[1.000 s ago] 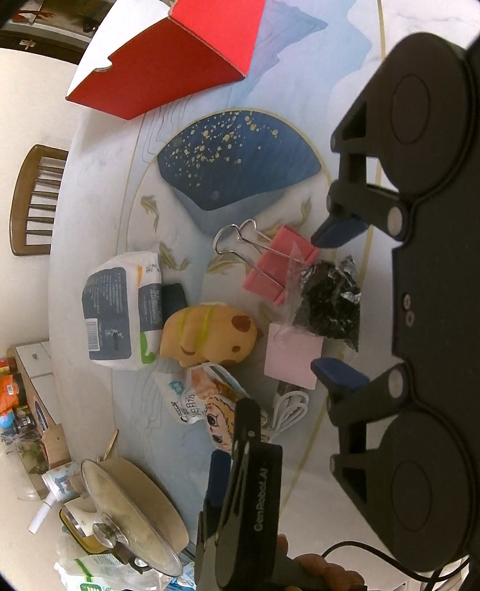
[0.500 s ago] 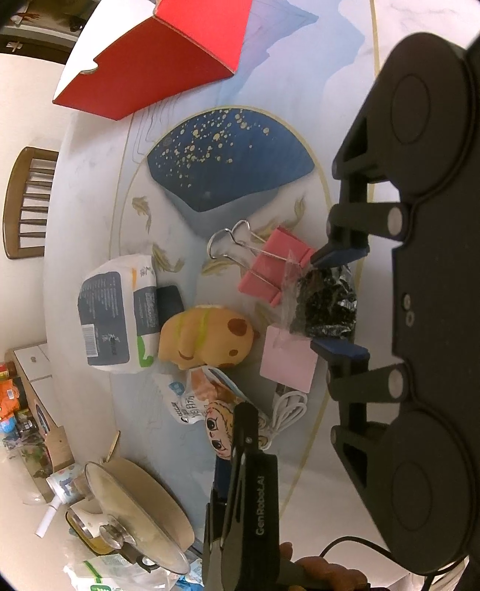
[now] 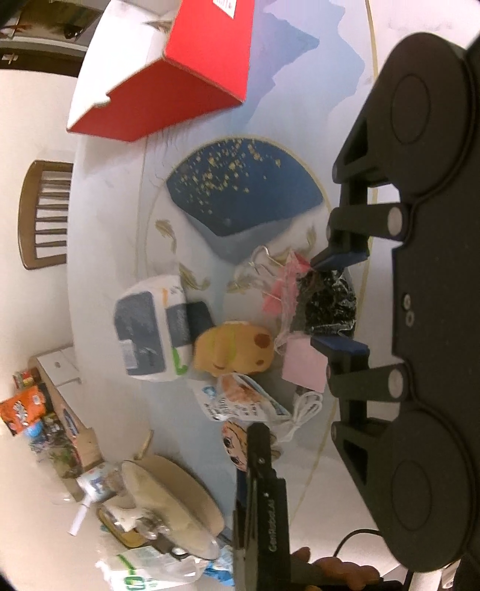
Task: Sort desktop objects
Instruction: 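Carry the cartoon-face packet and black clip bag over the red box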
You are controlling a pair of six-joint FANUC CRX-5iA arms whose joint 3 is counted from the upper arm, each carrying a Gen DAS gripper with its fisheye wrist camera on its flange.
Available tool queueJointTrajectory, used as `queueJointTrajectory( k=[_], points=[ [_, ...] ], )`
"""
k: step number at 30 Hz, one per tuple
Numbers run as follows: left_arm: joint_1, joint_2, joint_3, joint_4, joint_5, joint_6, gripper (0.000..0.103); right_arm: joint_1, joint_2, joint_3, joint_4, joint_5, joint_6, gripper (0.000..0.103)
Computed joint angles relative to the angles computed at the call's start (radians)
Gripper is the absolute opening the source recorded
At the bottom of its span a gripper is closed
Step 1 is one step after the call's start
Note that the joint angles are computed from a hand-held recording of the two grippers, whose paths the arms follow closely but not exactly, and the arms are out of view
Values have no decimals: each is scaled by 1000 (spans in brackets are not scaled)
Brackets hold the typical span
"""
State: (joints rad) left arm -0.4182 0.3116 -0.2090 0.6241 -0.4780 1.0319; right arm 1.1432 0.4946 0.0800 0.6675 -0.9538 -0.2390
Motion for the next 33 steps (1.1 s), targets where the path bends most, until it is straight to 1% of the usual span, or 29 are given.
queueJointTrajectory(
  k=[4,10,14,19,23,27,33],
  points=[
    [-12,-17,1,-9,1,23,49,2,-40,-44,24,-5,-31,37],
    [-40,-32,6,25,7,26,49,2,-108,-121,62,-4,-77,37],
    [-62,-26,33,31,-3,38,49,2,-157,-170,90,-10,-91,37],
    [-99,-14,72,23,13,67,49,-6,-228,-241,125,-15,-104,37],
    [-126,8,125,-21,14,120,49,-21,-284,-303,159,-1,-132,37],
    [-150,41,196,-94,6,201,49,-38,-332,-357,191,13,-130,36],
    [-189,102,323,-239,-18,359,49,-78,-395,-437,226,57,-115,36]
  ],
)
